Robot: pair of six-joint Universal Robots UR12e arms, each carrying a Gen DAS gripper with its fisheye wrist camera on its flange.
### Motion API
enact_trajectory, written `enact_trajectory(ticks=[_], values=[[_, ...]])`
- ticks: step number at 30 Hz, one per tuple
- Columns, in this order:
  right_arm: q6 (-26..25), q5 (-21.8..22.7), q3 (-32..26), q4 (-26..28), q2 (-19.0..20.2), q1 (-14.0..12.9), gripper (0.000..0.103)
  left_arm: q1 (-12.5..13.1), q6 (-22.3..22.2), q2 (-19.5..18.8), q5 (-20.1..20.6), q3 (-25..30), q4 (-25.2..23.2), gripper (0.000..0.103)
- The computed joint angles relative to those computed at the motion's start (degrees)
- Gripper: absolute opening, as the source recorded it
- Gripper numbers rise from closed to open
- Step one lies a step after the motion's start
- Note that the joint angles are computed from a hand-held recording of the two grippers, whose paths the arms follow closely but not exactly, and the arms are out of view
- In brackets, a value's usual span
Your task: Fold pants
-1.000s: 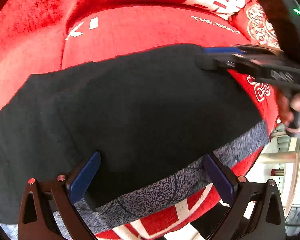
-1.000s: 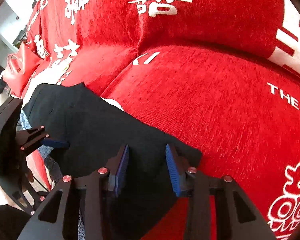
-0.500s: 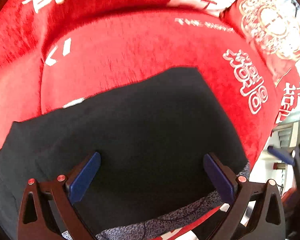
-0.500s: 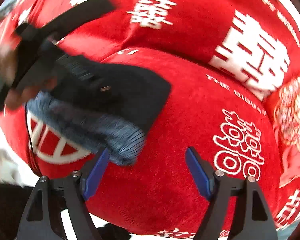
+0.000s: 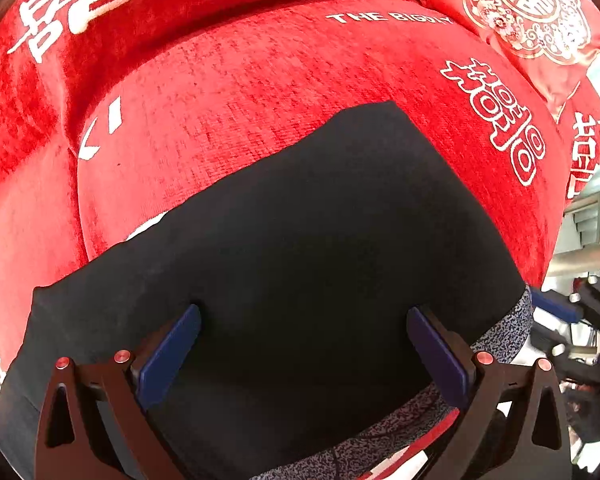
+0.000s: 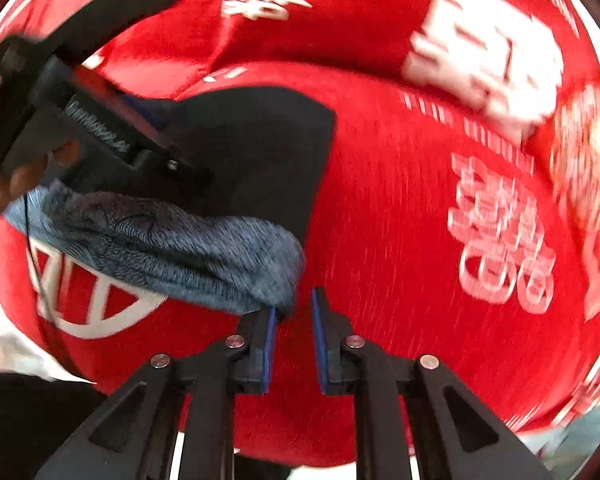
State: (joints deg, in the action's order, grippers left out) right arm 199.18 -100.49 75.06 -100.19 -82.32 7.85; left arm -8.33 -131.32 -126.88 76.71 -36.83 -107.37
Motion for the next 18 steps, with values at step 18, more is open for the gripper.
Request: enact_trajectory(ticks=[18], values=[[-9.4,1.5,-6.9,5.9,2.3,-0.2,0.044,5.0,-6.4,6.8,-1.0,-10.3,6.9,0.103]])
